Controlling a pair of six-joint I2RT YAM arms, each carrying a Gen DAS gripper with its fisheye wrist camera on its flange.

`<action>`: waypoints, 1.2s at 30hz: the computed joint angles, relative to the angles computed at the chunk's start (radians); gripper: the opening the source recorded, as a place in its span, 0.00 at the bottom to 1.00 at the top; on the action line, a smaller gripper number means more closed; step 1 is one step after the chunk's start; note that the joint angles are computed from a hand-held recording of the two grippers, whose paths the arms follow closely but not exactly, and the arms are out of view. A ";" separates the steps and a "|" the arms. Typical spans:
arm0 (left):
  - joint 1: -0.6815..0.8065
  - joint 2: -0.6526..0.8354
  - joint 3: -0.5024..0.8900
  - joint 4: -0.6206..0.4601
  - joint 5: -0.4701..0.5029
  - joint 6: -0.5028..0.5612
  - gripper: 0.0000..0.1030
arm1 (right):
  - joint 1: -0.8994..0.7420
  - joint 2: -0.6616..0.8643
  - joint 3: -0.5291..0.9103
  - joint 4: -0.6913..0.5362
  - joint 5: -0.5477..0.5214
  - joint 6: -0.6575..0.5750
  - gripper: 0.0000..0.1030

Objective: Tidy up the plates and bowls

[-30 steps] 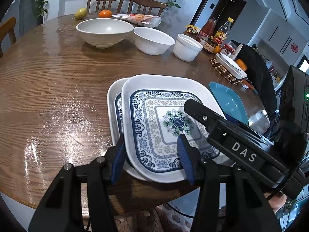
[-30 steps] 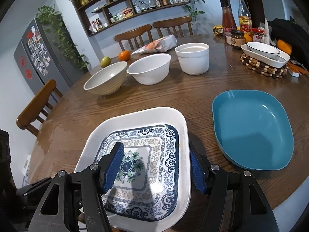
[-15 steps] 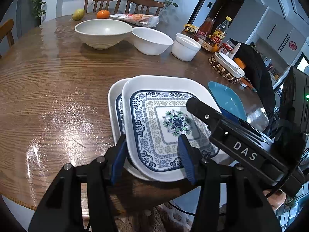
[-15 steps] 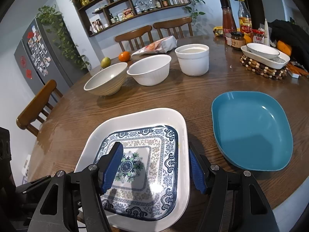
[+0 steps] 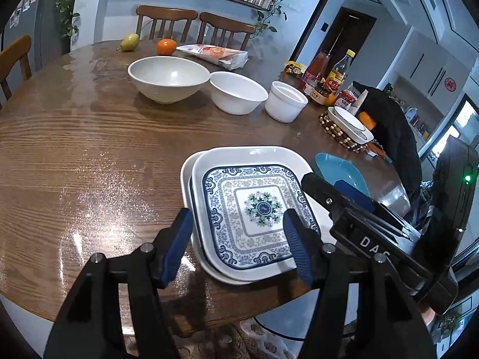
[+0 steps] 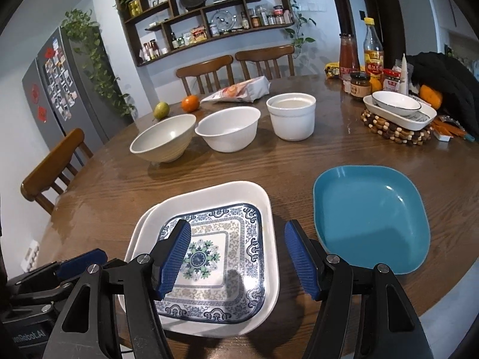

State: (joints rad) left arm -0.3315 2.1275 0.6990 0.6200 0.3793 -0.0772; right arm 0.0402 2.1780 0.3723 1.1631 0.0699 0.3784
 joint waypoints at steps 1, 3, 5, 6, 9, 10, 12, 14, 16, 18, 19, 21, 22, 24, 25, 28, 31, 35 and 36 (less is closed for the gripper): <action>-0.003 -0.003 -0.001 0.001 -0.001 -0.001 0.62 | -0.003 -0.005 -0.007 0.005 -0.002 -0.002 0.65; -0.010 -0.005 -0.001 0.003 0.003 -0.004 0.65 | -0.005 -0.015 -0.017 0.009 -0.002 -0.002 0.65; -0.018 -0.005 0.008 -0.007 0.011 -0.004 0.67 | -0.013 -0.026 -0.025 0.006 -0.004 -0.008 0.67; -0.024 -0.005 0.015 -0.014 0.011 -0.007 0.67 | -0.015 -0.028 -0.029 0.010 -0.004 -0.010 0.69; -0.041 -0.005 0.031 -0.027 0.006 -0.023 0.69 | -0.037 -0.041 -0.051 0.031 -0.018 -0.019 0.70; -0.050 -0.004 0.037 -0.028 0.005 -0.029 0.70 | -0.047 -0.044 -0.055 0.033 -0.027 -0.021 0.70; -0.063 -0.004 0.041 -0.026 0.003 -0.032 0.72 | -0.079 -0.055 -0.067 0.032 -0.051 -0.026 0.70; -0.086 -0.002 0.049 -0.023 -0.011 -0.041 0.73 | -0.106 -0.061 -0.079 0.038 -0.061 -0.032 0.70; -0.103 0.000 0.058 -0.026 -0.017 -0.047 0.74 | -0.133 -0.061 -0.092 0.059 -0.068 -0.040 0.75; -0.126 0.001 0.071 -0.037 -0.021 -0.051 0.75 | -0.158 -0.059 -0.106 0.083 -0.082 -0.044 0.75; -0.137 0.002 0.079 -0.040 -0.019 -0.055 0.75 | -0.180 -0.059 -0.114 0.095 -0.098 -0.049 0.76; -0.155 0.002 0.088 -0.044 -0.020 -0.063 0.76 | -0.212 -0.060 -0.123 0.106 -0.119 -0.058 0.77; -0.166 0.005 0.096 -0.044 -0.021 -0.069 0.78 | -0.232 -0.060 -0.127 0.111 -0.126 -0.061 0.80; -0.186 0.015 0.112 -0.046 -0.029 -0.077 0.79 | -0.270 -0.055 -0.133 0.128 -0.136 -0.065 0.84; -0.199 0.021 0.123 -0.051 -0.038 -0.083 0.79 | -0.285 -0.056 -0.133 0.129 -0.145 -0.066 0.84; -0.224 0.044 0.156 -0.066 -0.047 -0.098 0.80 | -0.355 -0.064 -0.125 0.104 -0.199 -0.075 0.85; -0.258 0.066 0.189 -0.087 -0.065 -0.096 0.80 | -0.414 -0.062 -0.118 0.088 -0.239 -0.087 0.85; -0.294 0.095 0.232 -0.103 -0.088 -0.105 0.80 | -0.476 -0.048 -0.108 0.081 -0.269 -0.094 0.85; -0.303 0.102 0.243 -0.108 -0.093 -0.107 0.80 | -0.498 -0.041 -0.102 0.076 -0.283 -0.095 0.85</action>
